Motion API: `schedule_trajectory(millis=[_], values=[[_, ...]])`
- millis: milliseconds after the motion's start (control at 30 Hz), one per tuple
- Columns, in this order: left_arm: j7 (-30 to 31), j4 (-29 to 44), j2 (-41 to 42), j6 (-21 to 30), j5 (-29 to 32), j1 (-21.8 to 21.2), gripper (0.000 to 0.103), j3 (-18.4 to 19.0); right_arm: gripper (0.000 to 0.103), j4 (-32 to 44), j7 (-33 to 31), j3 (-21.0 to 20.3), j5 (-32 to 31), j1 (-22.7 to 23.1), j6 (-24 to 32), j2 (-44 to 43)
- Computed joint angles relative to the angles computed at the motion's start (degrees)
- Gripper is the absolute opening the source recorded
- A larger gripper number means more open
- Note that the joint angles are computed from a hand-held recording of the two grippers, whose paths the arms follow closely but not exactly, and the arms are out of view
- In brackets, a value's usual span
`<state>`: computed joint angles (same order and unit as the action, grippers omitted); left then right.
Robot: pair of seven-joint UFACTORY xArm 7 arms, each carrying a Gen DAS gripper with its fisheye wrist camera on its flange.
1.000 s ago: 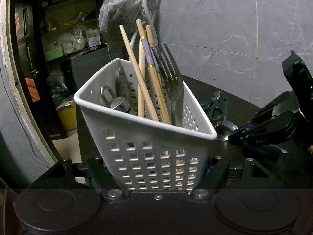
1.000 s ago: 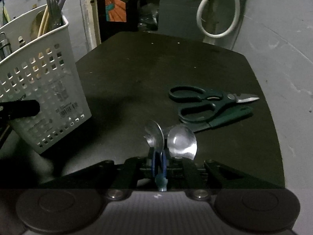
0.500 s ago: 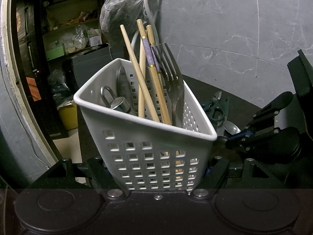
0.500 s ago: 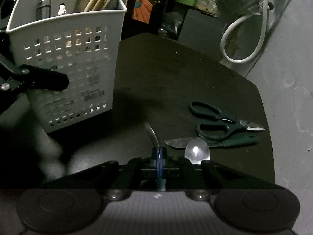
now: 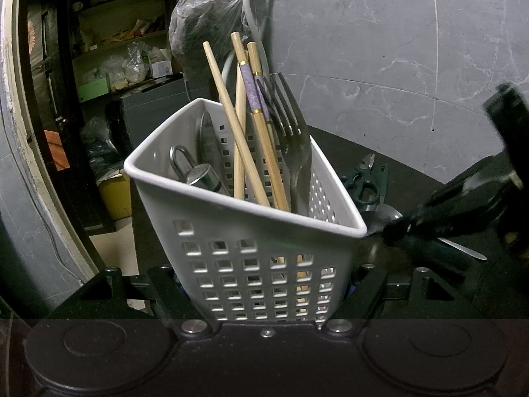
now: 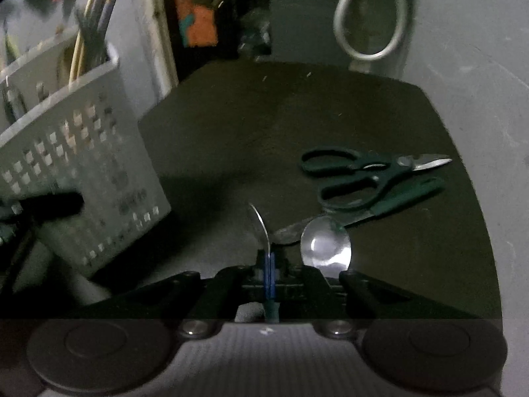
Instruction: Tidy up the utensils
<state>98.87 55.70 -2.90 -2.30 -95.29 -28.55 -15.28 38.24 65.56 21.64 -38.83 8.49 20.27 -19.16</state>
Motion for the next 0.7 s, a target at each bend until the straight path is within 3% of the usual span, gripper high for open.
schedule_trajectory(millis=[100,167,300,500,600,700], values=[[0.11,0.07,0.03,0.13,-0.07,0.08,0.078,0.02,0.001,-3.79,11.4,4.85,-6.97,-6.59,-6.86,-6.57],[0.26,0.16,0.08,0.11,-0.23,0.06,0.078,0.01,0.001,-5.8,19.57,10.58,-11.13,-14.69,-13.88,-12.44],[0.08,-0.23,-0.29,0.89,0.15,0.26,0.078,0.21,0.001,-8.06,29.39,20.54,-9.8,-31.24,-29.58,-24.8],[-1.0,-1.53,-1.42,2.42,1.51,0.32,0.077,0.48,0.002,-7.09,30.96,29.65,7.92,-49.66,-51.63,-33.11],[-1.69,-2.16,-1.94,2.72,2.06,0.12,0.077,0.57,0.002,-3.75,28.62,34.74,15.01,-56.46,-58.88,-31.54],[-3.06,-2.84,-2.51,2.93,3.31,-0.06,0.077,0.6,0.002,-0.05,24.86,39.84,17.66,-62.44,-63.66,-27.34]])
